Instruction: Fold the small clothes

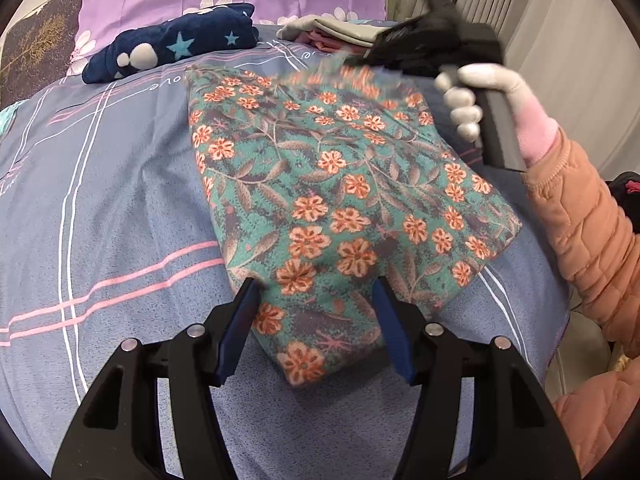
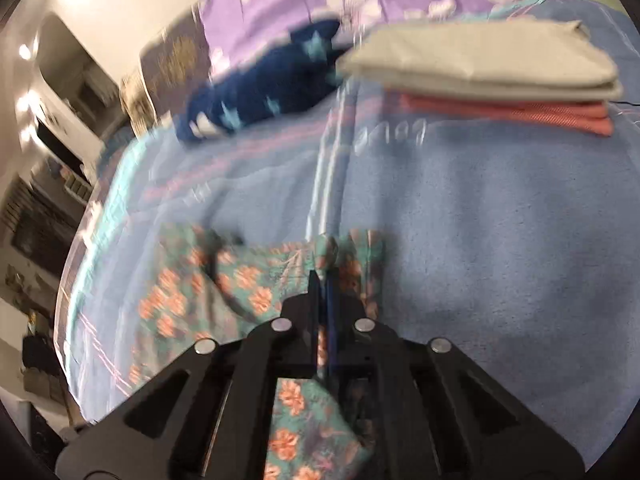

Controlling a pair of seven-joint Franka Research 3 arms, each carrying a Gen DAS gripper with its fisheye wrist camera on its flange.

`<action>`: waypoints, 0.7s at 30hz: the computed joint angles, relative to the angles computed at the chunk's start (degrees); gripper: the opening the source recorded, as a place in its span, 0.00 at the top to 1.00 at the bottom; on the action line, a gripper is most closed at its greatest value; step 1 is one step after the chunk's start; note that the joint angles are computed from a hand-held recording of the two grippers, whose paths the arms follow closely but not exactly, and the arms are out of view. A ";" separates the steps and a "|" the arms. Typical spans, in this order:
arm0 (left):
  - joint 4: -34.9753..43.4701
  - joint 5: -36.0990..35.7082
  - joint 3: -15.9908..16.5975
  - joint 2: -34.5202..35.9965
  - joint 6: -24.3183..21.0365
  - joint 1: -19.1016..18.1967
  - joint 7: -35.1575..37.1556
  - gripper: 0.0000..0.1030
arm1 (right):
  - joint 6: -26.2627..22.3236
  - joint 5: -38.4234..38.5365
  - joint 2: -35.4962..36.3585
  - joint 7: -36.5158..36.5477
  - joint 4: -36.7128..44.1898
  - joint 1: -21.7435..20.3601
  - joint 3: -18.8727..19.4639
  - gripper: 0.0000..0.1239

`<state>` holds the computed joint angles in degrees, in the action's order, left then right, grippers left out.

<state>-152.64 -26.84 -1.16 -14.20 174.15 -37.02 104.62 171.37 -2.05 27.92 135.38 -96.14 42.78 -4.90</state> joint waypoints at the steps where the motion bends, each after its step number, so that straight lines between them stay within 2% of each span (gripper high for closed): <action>1: 0.01 -0.57 0.42 0.04 0.12 -0.48 0.48 0.42 | 3.10 -2.71 -1.52 4.10 -2.49 2.32 -3.26 0.98; 2: 0.03 -1.80 1.30 0.16 0.29 -1.49 1.53 0.42 | 4.31 -1.90 -1.87 4.19 -3.36 3.25 -4.51 0.98; 3: 0.21 -3.84 2.62 0.44 0.49 -3.00 3.16 0.41 | 3.50 -1.21 -1.42 3.08 -2.77 2.40 -3.76 0.98; 6: 0.69 -8.21 3.67 0.98 0.48 -4.42 6.26 0.40 | -7.53 -2.06 1.72 1.59 2.91 0.93 -2.43 0.89; 7: 0.75 -9.60 3.71 0.93 0.54 -4.58 7.30 0.40 | -8.98 -3.00 1.78 3.15 3.03 1.16 -2.77 0.85; 8: 0.72 -10.73 3.46 0.85 0.73 -4.55 7.98 0.40 | -7.49 -4.18 1.29 5.03 1.98 1.47 -3.17 0.83; 10: 0.69 -12.87 3.33 0.72 0.93 -4.72 9.43 0.40 | -3.10 -8.55 -1.69 11.11 -2.41 4.75 -6.87 0.83; 12: 0.76 -14.20 2.93 0.41 0.57 -4.34 10.32 0.40 | 0.41 -12.30 -4.27 14.64 -5.66 6.97 -8.70 0.83; 14: 1.10 -16.94 3.45 -0.15 -0.01 -4.76 11.86 0.40 | 4.40 -13.48 -7.53 13.03 -9.44 6.41 -6.22 0.83; 16: 1.76 -22.76 5.19 -0.63 0.16 -6.61 15.67 0.40 | 7.22 -11.04 -9.61 6.38 -12.36 3.35 0.25 0.83; 17: 2.06 -26.24 6.11 -0.80 0.54 -7.71 18.30 0.40 | 7.40 -10.68 -10.14 4.58 -13.25 3.00 1.90 0.83; 18: 2.35 -28.63 6.46 -0.75 0.69 -8.12 20.19 0.40 | 6.78 -10.37 -10.51 3.33 -13.92 4.26 1.55 0.83; 19: 2.45 -28.04 5.24 -0.29 0.48 -6.70 19.33 0.40 | 4.21 -12.55 -10.69 4.75 -14.33 7.45 -0.81 0.83; 20: 2.27 -24.78 2.75 0.34 0.02 -3.82 16.25 0.40 | 2.07 -14.00 -10.65 5.93 -14.27 8.64 -1.63 0.82; 21: 1.98 -19.40 -0.65 1.15 -0.62 0.27 11.61 0.38 | -3.25 -16.36 -10.03 8.53 -13.59 11.63 -4.14 0.81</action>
<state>-150.66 -46.24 -1.81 -13.06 173.53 -36.75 116.22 168.12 -18.41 17.89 143.91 -109.72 54.41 -9.04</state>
